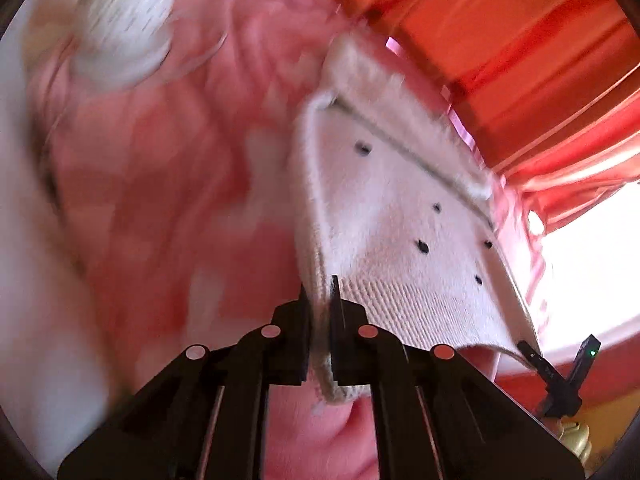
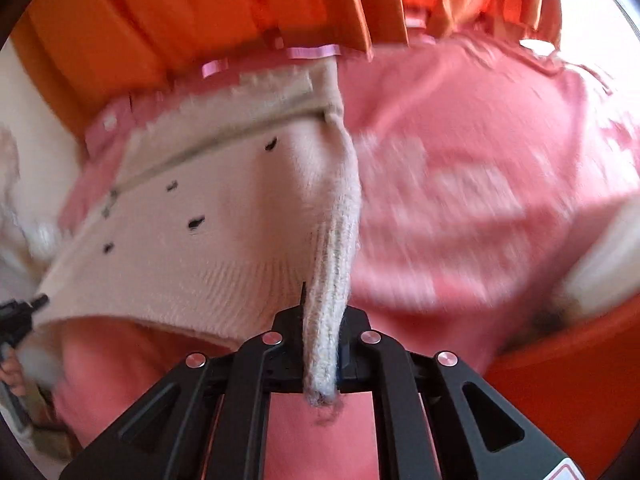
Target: Fold small clothes
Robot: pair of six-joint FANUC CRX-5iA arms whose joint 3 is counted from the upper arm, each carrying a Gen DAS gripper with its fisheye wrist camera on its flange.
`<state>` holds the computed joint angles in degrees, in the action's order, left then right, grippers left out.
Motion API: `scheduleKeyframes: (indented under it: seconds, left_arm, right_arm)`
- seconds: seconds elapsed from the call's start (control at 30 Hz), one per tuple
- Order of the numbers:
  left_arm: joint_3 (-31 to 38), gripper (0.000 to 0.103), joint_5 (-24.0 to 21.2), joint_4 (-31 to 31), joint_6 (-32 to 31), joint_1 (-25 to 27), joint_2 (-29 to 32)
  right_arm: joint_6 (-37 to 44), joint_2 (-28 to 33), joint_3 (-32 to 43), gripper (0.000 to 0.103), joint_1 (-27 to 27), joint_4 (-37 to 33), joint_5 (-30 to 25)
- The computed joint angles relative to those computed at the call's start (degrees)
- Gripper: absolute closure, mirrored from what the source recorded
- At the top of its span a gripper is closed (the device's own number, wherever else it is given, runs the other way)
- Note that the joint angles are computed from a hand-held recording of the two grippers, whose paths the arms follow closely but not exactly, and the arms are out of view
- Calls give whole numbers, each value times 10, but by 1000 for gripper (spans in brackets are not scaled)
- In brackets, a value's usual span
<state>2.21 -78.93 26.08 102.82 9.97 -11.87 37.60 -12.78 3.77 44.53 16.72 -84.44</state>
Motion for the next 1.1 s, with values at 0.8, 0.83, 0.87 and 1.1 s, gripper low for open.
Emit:
scheduleKeyframes:
  seconds: [0.8, 0.83, 0.87, 1.1]
  left_arm:
    - [618, 96, 24, -173, 87, -84, 499]
    - [634, 94, 19, -178, 90, -86, 515]
    - [631, 92, 20, -174, 99, -84, 520]
    - [379, 38, 198, -134, 95, -60, 367]
  right_arm:
    - [106, 459, 535, 92, -247, -138, 78]
    - [107, 465, 540, 90, -250, -146, 77]
    - [107, 456, 528, 89, -258, -166, 90]
    - [22, 262, 240, 40, -241, -87, 309]
